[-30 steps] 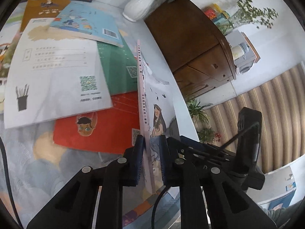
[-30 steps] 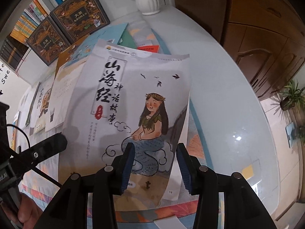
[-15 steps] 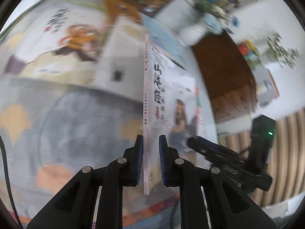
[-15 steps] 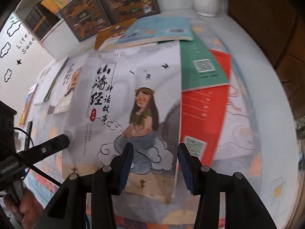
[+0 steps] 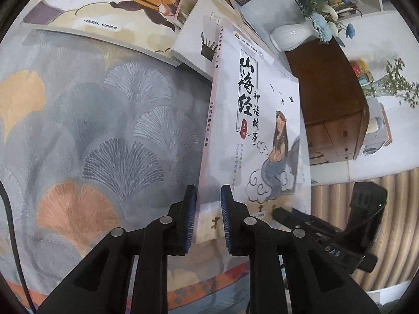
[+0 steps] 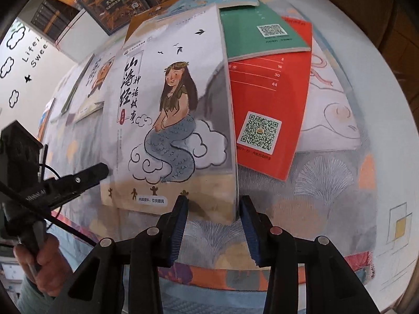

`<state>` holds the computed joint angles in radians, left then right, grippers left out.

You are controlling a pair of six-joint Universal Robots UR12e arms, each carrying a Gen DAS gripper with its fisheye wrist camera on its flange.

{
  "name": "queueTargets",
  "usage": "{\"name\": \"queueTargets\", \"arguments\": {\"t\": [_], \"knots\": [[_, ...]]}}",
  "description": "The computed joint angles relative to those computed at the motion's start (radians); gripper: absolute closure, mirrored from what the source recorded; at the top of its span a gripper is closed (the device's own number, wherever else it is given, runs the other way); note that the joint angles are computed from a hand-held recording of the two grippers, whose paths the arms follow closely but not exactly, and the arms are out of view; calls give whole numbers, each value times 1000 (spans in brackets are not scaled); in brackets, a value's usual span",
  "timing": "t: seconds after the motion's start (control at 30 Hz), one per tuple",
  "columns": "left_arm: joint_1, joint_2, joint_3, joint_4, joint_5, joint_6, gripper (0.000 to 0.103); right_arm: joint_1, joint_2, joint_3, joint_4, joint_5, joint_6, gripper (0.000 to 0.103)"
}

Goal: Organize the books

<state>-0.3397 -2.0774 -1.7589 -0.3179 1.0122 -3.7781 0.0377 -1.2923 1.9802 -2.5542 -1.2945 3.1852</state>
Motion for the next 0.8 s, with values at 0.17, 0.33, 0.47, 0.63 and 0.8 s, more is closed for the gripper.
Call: {"name": "queueTargets", "arguments": {"t": [0.17, 0.33, 0.47, 0.63, 0.8], "knots": [[39, -18, -44, 277, -200, -153, 87, -42, 7, -4, 42, 126, 28, 62], [34, -31, -20, 273, -215, -133, 87, -74, 17, 0, 56, 224, 60, 61], [-11, -22, 39, 14, -82, 52, 87, -80, 16, 6, 54, 237, 53, 61], [-29, -47, 60, 76, -72, -3, 89, -99, 12, 3, 115, 300, 17, 61], [11, -79, 47, 246, -237, -173, 89, -161, 30, 14, 161, 522, 33, 57]]}}
